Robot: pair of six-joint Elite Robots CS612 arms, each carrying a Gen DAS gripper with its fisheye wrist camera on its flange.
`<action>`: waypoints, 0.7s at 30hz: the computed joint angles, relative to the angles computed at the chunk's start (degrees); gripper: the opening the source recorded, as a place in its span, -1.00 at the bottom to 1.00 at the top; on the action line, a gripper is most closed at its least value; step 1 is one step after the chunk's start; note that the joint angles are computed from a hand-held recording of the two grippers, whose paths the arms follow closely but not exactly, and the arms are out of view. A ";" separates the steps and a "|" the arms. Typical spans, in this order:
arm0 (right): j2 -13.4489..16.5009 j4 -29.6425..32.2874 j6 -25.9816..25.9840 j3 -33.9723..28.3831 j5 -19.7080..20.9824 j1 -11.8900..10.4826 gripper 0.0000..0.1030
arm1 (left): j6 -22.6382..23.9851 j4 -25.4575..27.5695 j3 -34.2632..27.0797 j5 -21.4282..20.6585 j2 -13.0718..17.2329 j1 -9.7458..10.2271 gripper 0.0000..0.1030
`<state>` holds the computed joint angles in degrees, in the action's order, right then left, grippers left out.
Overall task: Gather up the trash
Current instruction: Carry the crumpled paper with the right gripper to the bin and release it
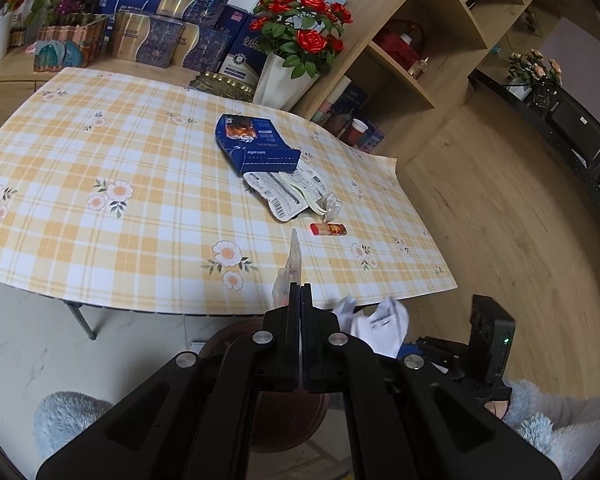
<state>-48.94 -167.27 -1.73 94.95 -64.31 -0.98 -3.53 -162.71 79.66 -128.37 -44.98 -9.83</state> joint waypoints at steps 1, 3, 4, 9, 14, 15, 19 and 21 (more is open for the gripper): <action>0.14 1.92 -1.19 -0.50 0.34 0.20 -0.09 | -0.04 0.06 0.04 0.00 0.04 0.07 -0.98; 0.45 5.71 -3.76 -1.42 0.87 0.57 -0.09 | -0.07 -0.10 0.18 0.18 0.13 0.22 -0.98; 0.77 8.35 -5.17 -2.28 1.12 0.86 -0.09 | -0.07 -0.16 0.23 0.36 0.17 0.29 -0.98; 2.76 16.33 -8.22 -5.88 1.15 1.64 -0.09 | -0.23 0.04 0.07 0.72 0.54 0.60 -0.98; 4.97 18.63 -4.68 -8.44 0.12 1.77 -0.01 | 0.66 0.90 -0.01 1.47 0.83 0.63 -0.98; 5.23 18.25 -3.88 -8.65 0.21 1.76 0.10 | 0.87 1.15 0.02 1.62 0.87 0.60 -0.98; 5.87 15.33 -2.95 -9.29 0.39 1.81 0.43 | 2.32 1.99 0.29 2.38 0.81 0.41 -0.99; 5.74 13.83 -2.69 -9.05 -0.01 1.66 0.48 | 3.12 2.20 0.45 2.71 0.76 0.27 -0.98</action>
